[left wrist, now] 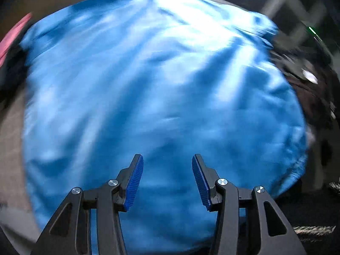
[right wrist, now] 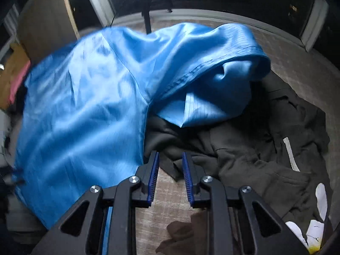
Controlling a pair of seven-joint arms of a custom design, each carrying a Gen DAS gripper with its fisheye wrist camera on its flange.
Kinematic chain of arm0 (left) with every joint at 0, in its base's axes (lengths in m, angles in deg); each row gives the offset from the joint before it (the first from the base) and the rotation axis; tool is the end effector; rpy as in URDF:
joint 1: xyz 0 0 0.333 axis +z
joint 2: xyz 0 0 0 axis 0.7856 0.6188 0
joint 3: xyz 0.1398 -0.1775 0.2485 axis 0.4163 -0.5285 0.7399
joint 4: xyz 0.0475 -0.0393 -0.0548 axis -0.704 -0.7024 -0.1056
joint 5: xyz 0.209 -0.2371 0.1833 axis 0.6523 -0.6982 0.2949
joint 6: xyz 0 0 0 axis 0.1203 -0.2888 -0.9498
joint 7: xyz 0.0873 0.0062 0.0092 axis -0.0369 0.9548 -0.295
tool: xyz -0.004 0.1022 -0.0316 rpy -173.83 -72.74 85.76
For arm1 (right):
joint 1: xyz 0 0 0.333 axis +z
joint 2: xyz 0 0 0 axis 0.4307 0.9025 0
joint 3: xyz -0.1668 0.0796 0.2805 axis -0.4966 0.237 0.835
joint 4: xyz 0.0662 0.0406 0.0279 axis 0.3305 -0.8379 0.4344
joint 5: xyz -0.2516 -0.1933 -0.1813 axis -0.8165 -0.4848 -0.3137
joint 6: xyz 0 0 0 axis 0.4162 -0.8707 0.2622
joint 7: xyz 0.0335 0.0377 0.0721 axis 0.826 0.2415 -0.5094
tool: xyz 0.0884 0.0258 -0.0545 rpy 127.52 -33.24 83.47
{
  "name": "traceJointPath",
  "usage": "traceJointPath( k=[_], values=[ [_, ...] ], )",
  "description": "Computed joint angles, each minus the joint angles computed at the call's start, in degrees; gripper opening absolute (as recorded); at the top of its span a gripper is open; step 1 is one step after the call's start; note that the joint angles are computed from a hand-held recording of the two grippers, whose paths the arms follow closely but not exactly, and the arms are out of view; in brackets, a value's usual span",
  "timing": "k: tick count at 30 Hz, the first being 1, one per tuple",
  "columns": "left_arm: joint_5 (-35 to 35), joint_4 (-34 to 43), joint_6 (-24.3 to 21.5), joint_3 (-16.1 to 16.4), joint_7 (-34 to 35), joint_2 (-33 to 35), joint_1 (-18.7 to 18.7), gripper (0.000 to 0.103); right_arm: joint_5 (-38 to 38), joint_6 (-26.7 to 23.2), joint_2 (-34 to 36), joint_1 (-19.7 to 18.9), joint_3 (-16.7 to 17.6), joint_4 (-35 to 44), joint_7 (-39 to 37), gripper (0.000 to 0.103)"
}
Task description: Fold clothes
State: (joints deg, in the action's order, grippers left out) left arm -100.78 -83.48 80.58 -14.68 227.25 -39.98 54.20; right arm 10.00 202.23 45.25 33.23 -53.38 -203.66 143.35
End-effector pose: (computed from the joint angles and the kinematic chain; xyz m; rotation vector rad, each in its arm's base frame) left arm 0.5443 -0.0498 0.4811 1.0952 -2.8163 0.5509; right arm 0.6035 0.0697 0.4340 -1.7217 2.1713 -0.3320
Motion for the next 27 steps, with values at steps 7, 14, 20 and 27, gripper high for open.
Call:
traceJointPath(
  k=[7, 14, 20, 27],
  values=[
    [-2.05, -4.95, -5.04, -1.57, 5.01, -3.41, -3.16, 0.046, 18.17, 10.35, -7.67, 1.97, 7.03, -13.38, -13.3, 0.023],
    [-2.92, -6.35, -6.61, -1.48, 9.69, -3.1, -4.55, 0.05, 6.88, 17.51, -11.57, 9.94, 7.5, -22.32, 3.14, 0.023],
    [-1.91, -7.87, -5.14, -1.23, 13.69, -4.05, -4.59, 0.05, -8.33, 18.44, -21.63, 5.93, 10.2, -34.02, 30.13, 0.023],
    [-0.54, -8.84, -3.91, -1.54, 15.15, -4.84, -5.43, 0.05, -25.67, 22.41, -25.01, -7.05, 25.22, -38.67, 56.29, 0.023]
  ],
)
